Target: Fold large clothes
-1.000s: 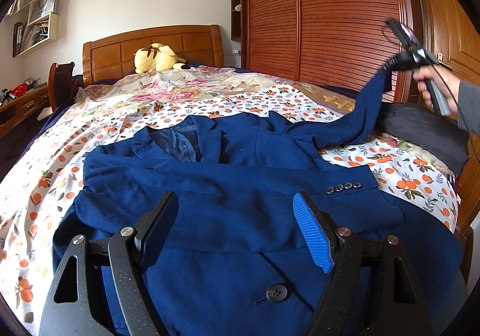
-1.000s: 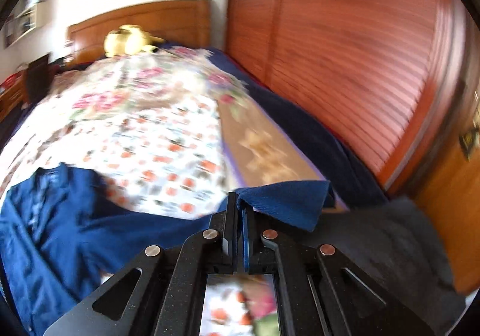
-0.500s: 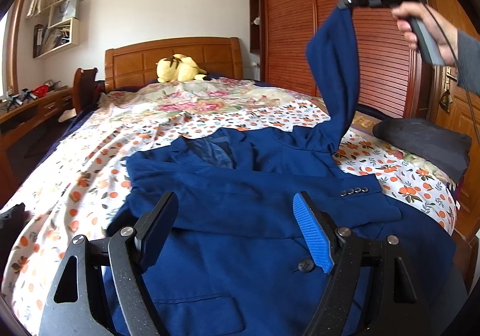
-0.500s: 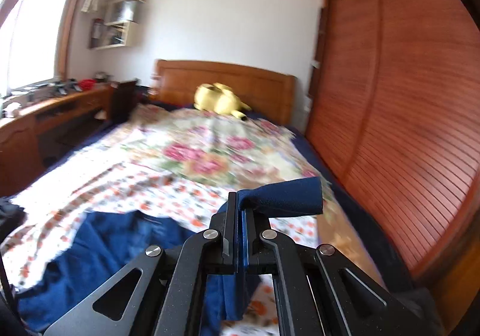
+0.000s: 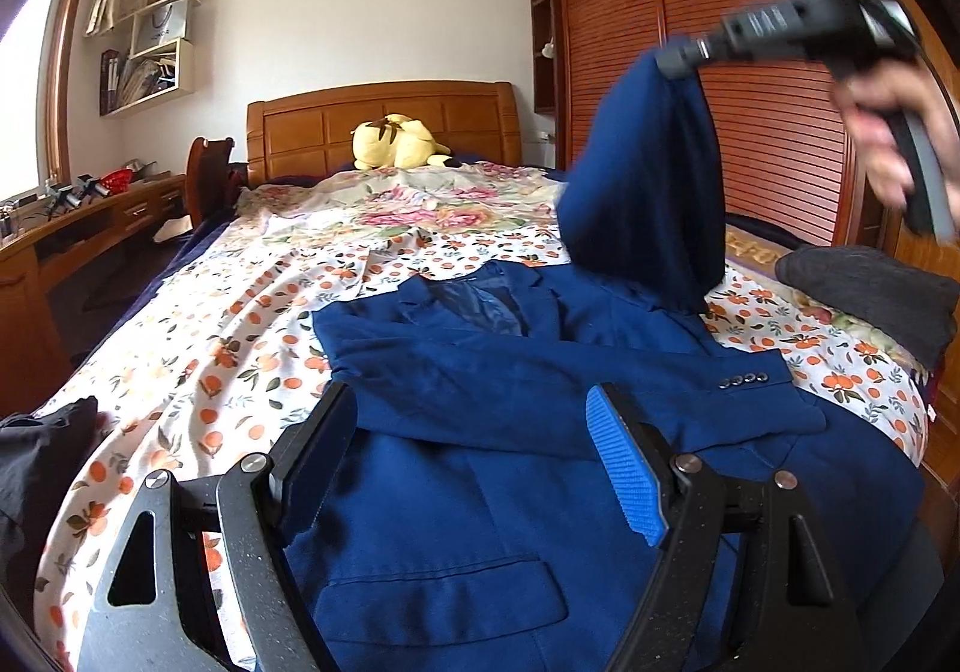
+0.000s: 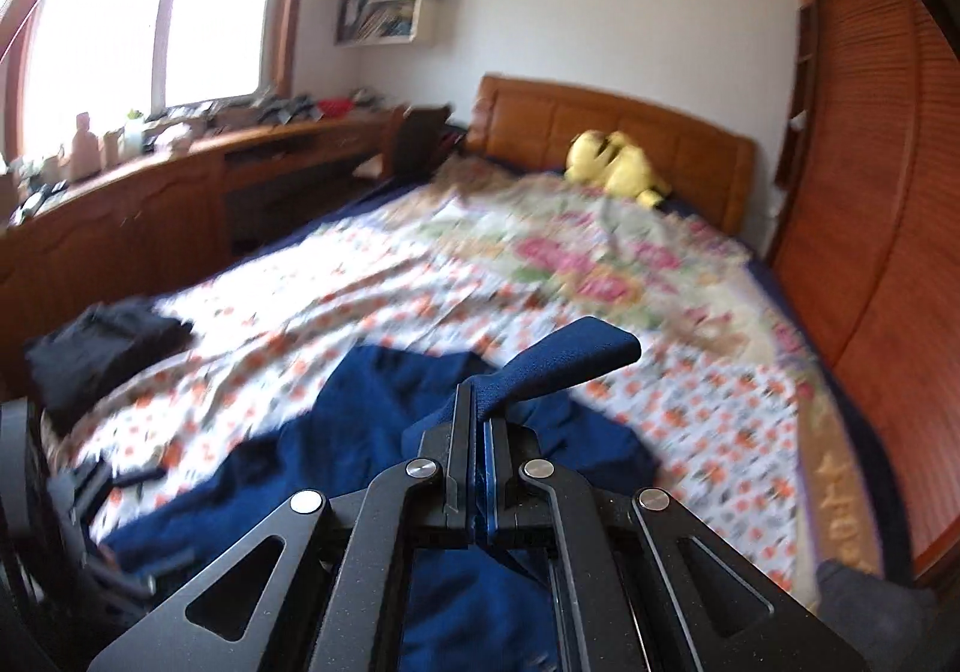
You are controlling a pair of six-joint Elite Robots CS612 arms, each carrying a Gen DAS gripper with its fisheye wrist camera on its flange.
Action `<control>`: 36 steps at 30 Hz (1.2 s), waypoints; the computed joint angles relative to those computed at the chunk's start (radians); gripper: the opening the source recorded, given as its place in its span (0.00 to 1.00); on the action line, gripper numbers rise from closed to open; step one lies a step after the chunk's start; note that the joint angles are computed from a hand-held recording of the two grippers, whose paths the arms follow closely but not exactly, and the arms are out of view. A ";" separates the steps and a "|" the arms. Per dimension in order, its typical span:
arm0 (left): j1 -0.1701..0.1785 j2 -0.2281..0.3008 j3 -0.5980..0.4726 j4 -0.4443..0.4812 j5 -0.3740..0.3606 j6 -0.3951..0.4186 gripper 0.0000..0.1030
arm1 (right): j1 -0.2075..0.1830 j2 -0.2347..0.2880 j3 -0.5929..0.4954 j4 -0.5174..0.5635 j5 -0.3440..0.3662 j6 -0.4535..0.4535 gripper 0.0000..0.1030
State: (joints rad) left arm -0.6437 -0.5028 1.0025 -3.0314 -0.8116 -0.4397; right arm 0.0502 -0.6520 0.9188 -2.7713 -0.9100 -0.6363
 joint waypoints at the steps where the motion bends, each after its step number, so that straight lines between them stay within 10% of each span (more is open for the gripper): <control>1: 0.001 -0.002 0.003 0.001 0.002 -0.002 0.77 | -0.002 -0.003 0.014 0.025 0.004 -0.025 0.01; 18: 0.002 -0.003 0.007 0.033 0.029 -0.027 0.77 | 0.016 0.055 -0.078 0.353 -0.005 -0.136 0.04; 36: -0.001 0.001 0.001 0.054 0.025 -0.025 0.77 | 0.002 0.033 0.023 0.240 -0.094 -0.069 0.38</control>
State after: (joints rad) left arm -0.6450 -0.5018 1.0039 -2.9778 -0.7863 -0.4645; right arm 0.0518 -0.6186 0.9418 -2.5315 -1.0039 -0.7050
